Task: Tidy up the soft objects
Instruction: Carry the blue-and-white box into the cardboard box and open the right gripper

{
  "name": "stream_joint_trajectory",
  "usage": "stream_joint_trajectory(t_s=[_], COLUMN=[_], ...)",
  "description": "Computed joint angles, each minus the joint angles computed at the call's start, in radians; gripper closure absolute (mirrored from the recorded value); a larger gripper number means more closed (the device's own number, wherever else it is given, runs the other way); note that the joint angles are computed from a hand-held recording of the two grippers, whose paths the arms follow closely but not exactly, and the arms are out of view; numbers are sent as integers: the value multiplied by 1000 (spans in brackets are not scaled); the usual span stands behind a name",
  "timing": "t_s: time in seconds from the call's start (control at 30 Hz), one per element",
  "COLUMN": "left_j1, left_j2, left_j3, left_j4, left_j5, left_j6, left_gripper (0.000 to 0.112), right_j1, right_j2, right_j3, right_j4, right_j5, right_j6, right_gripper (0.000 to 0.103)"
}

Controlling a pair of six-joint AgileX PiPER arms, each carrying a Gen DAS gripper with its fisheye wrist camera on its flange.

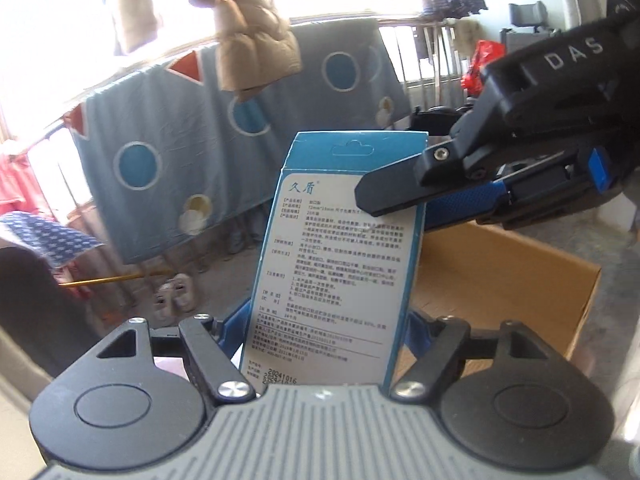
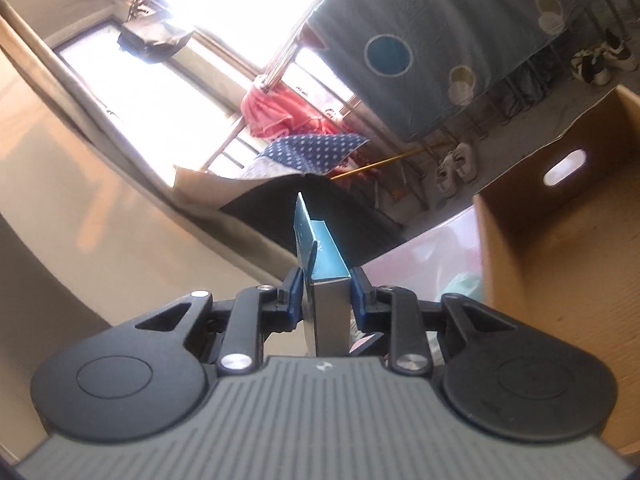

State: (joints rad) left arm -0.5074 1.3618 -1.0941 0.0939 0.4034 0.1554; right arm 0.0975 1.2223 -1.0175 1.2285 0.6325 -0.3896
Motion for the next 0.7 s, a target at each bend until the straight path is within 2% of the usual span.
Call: stream_joint_trajectory(t_s=[0.1,0.2,0.3,0.5,0.67,0.7], left_j1=[-27,-32,10,158,250,266], left_j2=[117,199,229,214,200,196], left_j3=[-98,-157,-162,-128,-117,-113], left_j4=[-38,-44,-118,-216,-221,-228], left_j5=[-2,-3,3,24,55,59], left_j6=[-4,-16,52,165,174,179], left_gripper=[32,28,28,28,28,28], right_j1=[-187,-338,-401,-362,-252,-233], right_j2=[31,138,282,649,937,985], right_j3=[3,-31,-105,-389,-705,-769], right_j4=[53,100,90,-99,-407,-467], right_j5=[140,273,335,388,416,415], right_j6=[-77,-154,-182,-76,110,136], right_gripper=[83,83,83,83,79,75])
